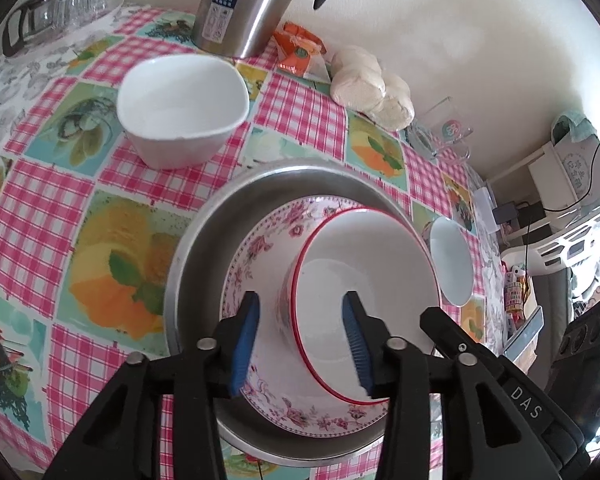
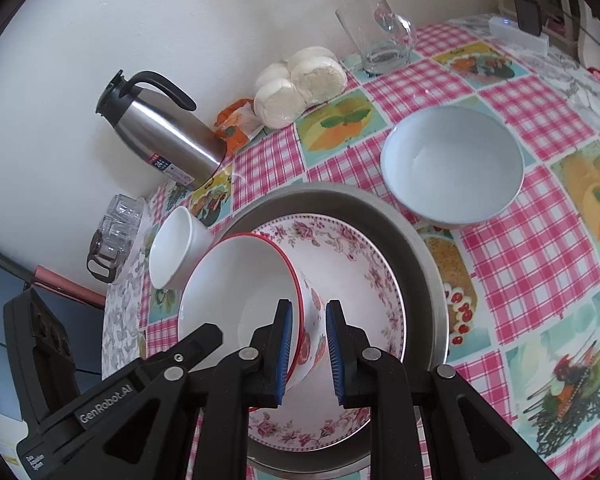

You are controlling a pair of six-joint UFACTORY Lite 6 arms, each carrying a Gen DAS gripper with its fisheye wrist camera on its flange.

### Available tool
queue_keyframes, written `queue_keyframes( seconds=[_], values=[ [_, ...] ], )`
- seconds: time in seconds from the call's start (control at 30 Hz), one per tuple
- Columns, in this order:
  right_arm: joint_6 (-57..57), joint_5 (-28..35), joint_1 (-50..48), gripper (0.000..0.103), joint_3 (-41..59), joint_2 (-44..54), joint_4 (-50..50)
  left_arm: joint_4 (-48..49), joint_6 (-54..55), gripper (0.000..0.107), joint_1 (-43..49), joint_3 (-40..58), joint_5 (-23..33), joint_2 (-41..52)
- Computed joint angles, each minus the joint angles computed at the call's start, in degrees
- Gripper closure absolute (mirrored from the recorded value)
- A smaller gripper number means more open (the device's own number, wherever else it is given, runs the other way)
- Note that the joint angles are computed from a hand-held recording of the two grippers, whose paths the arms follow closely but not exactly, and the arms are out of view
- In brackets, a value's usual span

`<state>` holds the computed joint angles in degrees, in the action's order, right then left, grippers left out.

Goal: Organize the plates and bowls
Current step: 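Open both grippers to release the bowl rim and back away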

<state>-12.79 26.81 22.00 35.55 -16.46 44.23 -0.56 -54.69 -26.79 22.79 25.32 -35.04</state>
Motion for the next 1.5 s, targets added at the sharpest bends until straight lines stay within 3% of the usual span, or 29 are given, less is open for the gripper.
queue_keyframes(
  seconds=[0.13,0.27,0.33,0.5,0.63,0.87,1.0,1.27,1.33,1.5],
  values=[
    [4.2,-0.7,0.8,0.068,0.4,-1.1,-4.8,8.1,-9.2,0.055,-2.0,0.8,2.9,-1.3],
    [10.3,-1.9,3.0,0.066,1.0,-1.3,-11.7,13.1,-14.8,0.048,-3.4,1.3,5.4,-1.9],
    [13.1,-2.5,4.1,0.052,1.4,-1.5,-14.7,15.9,-18.2,0.046,-4.4,1.5,6.9,-2.0],
    [20.4,-3.5,6.9,0.04,2.4,-1.8,-23.8,19.1,-22.0,0.037,-5.4,1.6,9.5,-1.6],
    [24.4,-3.9,8.4,0.035,2.8,-1.6,-28.7,20.3,-24.4,0.025,-5.6,1.1,10.8,-1.6],
    [28.5,-4.3,9.8,0.024,3.0,-0.9,-33.9,20.2,-25.6,0.017,-3.8,-0.7,12.2,-2.6],
    [30.5,-4.6,10.4,0.015,2.9,-0.7,-36.4,21.6,-27.3,0.017,-4.7,-0.8,13.3,-3.2],
    [32.0,-4.8,11.0,0.012,3.0,-0.6,-38.4,24.2,-29.9,0.017,-5.8,-0.5,15.5,-5.1],
    [31.8,-4.8,11.0,0.001,3.1,-0.5,-38.2,24.9,-31.1,0.017,-6.3,-0.5,16.2,-5.2],
    [32.0,-5.4,11.1,0.0,2.7,-0.6,-38.6,28.2,-34.6,0.017,-8.0,-0.2,19.0,-4.8]
  ],
)
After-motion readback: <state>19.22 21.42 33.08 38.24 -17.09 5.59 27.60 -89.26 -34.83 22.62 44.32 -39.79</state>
